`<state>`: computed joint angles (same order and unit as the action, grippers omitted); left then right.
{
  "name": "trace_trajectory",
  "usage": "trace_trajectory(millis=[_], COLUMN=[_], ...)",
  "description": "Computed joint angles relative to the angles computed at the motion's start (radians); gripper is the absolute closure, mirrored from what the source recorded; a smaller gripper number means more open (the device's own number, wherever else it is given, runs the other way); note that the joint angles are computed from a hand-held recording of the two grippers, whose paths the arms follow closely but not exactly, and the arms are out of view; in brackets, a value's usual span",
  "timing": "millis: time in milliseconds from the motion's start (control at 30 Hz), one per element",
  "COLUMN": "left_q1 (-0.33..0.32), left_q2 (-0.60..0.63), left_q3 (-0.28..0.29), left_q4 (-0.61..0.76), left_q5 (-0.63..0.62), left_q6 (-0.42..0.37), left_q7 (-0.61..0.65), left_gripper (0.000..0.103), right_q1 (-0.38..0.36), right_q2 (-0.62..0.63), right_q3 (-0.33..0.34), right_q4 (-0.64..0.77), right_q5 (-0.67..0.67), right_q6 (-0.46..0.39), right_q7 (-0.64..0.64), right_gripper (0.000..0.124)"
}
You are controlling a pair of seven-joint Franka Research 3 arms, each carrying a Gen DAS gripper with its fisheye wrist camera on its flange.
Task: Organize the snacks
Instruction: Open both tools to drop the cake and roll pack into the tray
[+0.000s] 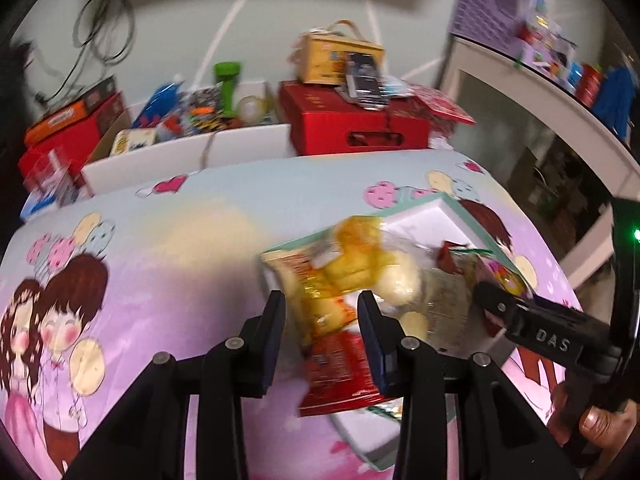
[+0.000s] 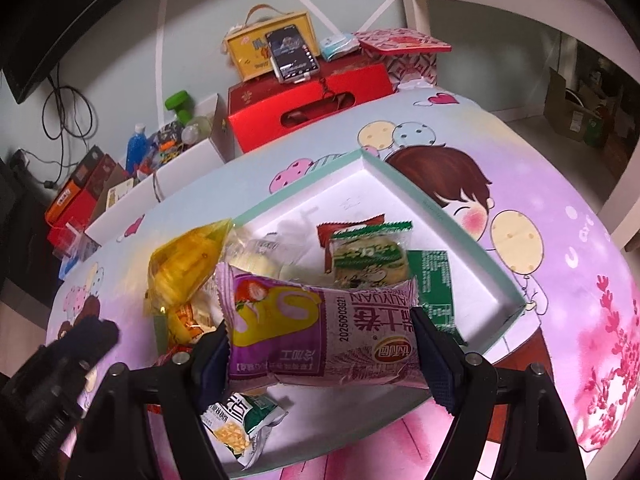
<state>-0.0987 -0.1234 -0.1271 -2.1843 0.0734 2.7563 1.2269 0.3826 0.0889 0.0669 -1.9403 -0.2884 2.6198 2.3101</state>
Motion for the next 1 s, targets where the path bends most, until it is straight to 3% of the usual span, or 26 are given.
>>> trace_trajectory(millis=[233, 367, 467, 567, 700, 800, 1000], left_q1=[0.038, 0.047, 0.052, 0.057, 0.064, 0.071, 0.071], left_q2=[0.007, 0.017, 0.020, 0.025, 0.028, 0.031, 0.034], left_q3=[0.001, 0.003, 0.002, 0.002, 0.003, 0.000, 0.007], left_q4=[0.012, 0.019, 0.020, 0.022, 0.020, 0.022, 0.024], left_q5=[0.066, 0.076, 0.094, 0.112, 0.142, 0.185, 0.174], left_q6=[-0.098, -0.150, -0.175, -0.192, -0.199, -0.211, -0.224], left_q7=[-0.121, -0.162, -0.192, -0.221, -0.260, -0.307, -0.314], left_gripper=[0.063, 0.037, 0.035, 0.020, 0.016, 0.009, 0.009], right_q1=[0.016, 0.025, 0.027, 0.029, 0.035, 0.036, 0.039], right_q2=[0.027, 0.038, 0.047, 0.053, 0.048, 0.045, 0.048], right_q3=[0.006, 0.003, 0.002, 0.000, -0.006, -0.007, -0.007], right_q4=[0.029, 0.040, 0.050, 0.053, 0.043, 0.037, 0.037], right_q5=[0.004, 0.006, 0.028, 0.041, 0.026, 0.016, 0.009], right_q6=[-0.024, -0.035, -0.047, -0.050, -0.026, -0.010, 0.000], right_q7=[-0.038, -0.054, -0.073, -0.085, -0.077, -0.073, -0.082], right_gripper=[0.041, 0.040, 0.038, 0.036, 0.022, 0.021, 0.021])
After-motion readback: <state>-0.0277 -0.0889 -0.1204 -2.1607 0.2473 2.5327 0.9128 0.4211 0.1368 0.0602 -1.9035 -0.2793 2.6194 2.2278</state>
